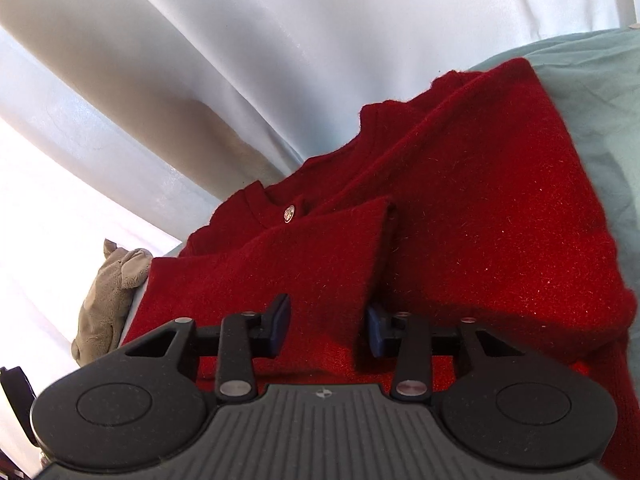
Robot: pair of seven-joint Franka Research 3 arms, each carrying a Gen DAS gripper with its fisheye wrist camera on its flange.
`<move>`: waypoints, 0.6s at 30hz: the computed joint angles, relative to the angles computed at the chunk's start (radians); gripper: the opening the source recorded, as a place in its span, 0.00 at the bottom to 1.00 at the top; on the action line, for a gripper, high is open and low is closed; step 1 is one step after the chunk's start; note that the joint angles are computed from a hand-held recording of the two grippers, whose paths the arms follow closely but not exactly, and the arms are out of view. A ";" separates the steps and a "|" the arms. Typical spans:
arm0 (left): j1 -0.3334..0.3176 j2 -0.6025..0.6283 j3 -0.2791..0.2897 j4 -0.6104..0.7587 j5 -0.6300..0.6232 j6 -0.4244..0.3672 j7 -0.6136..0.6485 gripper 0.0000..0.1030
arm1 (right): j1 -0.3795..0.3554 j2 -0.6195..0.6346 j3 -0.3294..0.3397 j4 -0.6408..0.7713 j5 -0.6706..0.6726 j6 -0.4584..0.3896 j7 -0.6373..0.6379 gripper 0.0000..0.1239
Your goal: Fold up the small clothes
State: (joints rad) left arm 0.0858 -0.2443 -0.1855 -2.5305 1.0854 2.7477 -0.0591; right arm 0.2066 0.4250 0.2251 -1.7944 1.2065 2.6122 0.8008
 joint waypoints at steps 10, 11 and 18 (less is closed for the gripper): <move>-0.025 0.020 0.001 0.029 -0.040 -0.027 0.061 0.06 | 0.032 -0.082 0.052 -0.073 -0.001 0.398 -0.309 0.08; -0.025 0.019 0.001 0.028 -0.035 -0.017 0.056 0.06 | 0.033 -0.083 0.049 -0.074 -0.006 0.413 -0.314 0.08; -0.025 0.014 -0.002 0.030 -0.026 -0.007 0.065 0.06 | 0.011 -0.092 0.032 -0.092 -0.068 0.377 -0.251 0.08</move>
